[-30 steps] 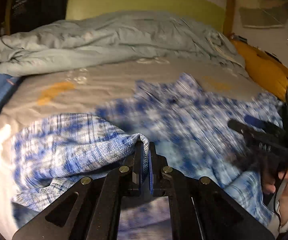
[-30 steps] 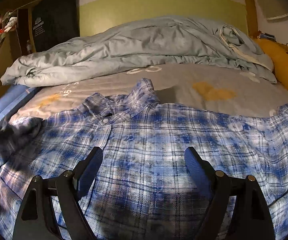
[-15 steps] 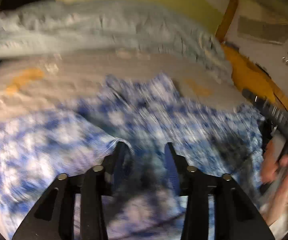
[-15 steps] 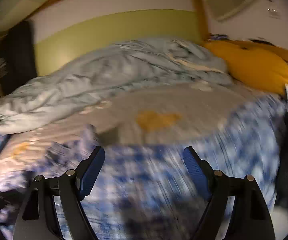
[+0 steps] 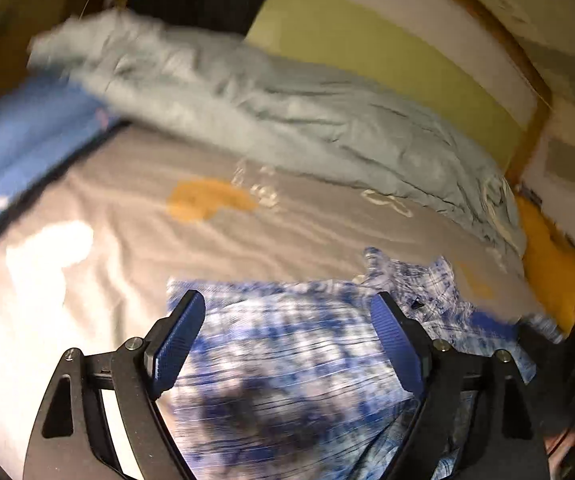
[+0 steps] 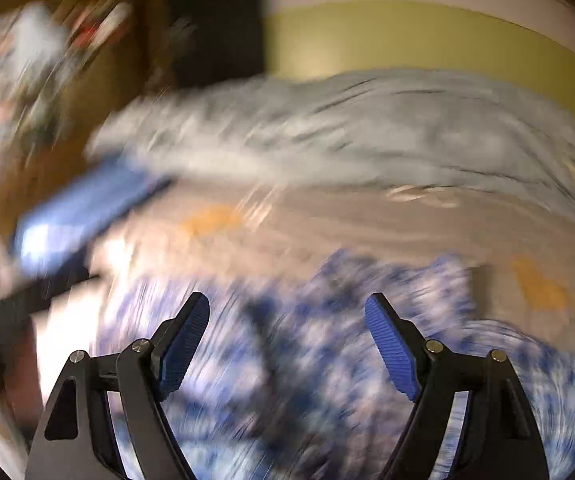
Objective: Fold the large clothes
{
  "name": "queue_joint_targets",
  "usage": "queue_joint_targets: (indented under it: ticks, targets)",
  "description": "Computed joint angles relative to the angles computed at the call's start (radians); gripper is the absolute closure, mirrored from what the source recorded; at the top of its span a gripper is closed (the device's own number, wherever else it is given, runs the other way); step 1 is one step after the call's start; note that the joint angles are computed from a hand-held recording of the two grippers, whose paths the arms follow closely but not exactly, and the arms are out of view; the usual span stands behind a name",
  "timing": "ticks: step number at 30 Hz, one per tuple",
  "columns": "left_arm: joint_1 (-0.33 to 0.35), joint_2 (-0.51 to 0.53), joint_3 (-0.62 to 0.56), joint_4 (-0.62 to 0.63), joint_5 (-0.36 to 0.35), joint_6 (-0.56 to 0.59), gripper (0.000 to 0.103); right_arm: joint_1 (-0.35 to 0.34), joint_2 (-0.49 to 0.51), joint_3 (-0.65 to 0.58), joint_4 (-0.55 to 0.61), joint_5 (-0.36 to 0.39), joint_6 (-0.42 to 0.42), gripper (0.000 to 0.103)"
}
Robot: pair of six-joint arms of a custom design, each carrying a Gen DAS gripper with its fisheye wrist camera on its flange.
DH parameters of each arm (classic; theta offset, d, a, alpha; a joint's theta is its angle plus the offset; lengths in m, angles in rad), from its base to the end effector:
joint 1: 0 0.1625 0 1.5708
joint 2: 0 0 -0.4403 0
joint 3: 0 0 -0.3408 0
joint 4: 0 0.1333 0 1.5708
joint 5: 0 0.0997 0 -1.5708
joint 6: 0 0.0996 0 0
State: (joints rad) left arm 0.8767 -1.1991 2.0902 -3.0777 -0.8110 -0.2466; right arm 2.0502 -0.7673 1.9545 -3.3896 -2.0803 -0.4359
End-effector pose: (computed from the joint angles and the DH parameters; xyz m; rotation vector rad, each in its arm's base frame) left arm -0.1629 -0.5113 0.3063 0.2443 2.4989 -1.1568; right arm 0.3410 -0.4722 0.1408 0.9236 -2.3618 0.8397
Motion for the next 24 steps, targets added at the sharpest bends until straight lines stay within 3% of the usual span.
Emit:
queue_joint_targets:
  ticks: [2, 4, 8, 10, 11, 12, 13, 14, 17, 20, 24]
  targets:
    - [0.017, -0.022, -0.002, 0.024, 0.02, -0.034, 0.02, 0.006, 0.033, -0.007, 0.079, 0.037, -0.02, 0.021]
    - [0.013, -0.015, 0.005, -0.028, 0.07, -0.017, 0.021, 0.016, 0.069, -0.027, 0.149, 0.067, -0.031, 0.021]
    - [0.016, -0.028, 0.03, -0.085, 0.044, -0.003, 0.021, 0.059, 0.168, -0.073, 0.145, -0.022, -0.146, 0.021]
    - [0.019, -0.029, 0.036, -0.096, 0.042, 0.003, 0.021, 0.061, 0.196, -0.099, 0.171, -0.041, -0.136, 0.022]
    - [0.02, -0.025, 0.032, -0.093, 0.047, 0.002, 0.021, 0.061, 0.21, -0.114, 0.181, -0.057, -0.118, 0.025]
    - [0.022, -0.025, 0.027, -0.081, 0.051, -0.003, 0.021, 0.06, 0.229, -0.129, 0.162, -0.095, -0.094, 0.044]
    - [0.028, -0.024, 0.02, -0.067, 0.047, -0.009, 0.021, 0.059, 0.243, -0.136, 0.122, -0.134, -0.079, 0.075]
    - [0.031, -0.025, 0.018, -0.055, 0.041, -0.018, 0.021, 0.052, 0.251, -0.135, 0.068, -0.17, -0.059, 0.089]
    - [0.035, -0.02, 0.01, -0.025, 0.035, -0.033, 0.021, 0.033, 0.197, -0.057, -0.125, -0.139, -0.029, 0.096]
    - [0.025, -0.009, 0.007, 0.004, 0.074, -0.038, 0.021, 0.039, 0.14, 0.002, -0.302, -0.226, -0.067, 0.096]
    - [0.017, 0.016, -0.009, 0.091, 0.106, -0.055, 0.021, -0.011, -0.004, 0.098, -0.317, -0.296, 0.021, 0.096]
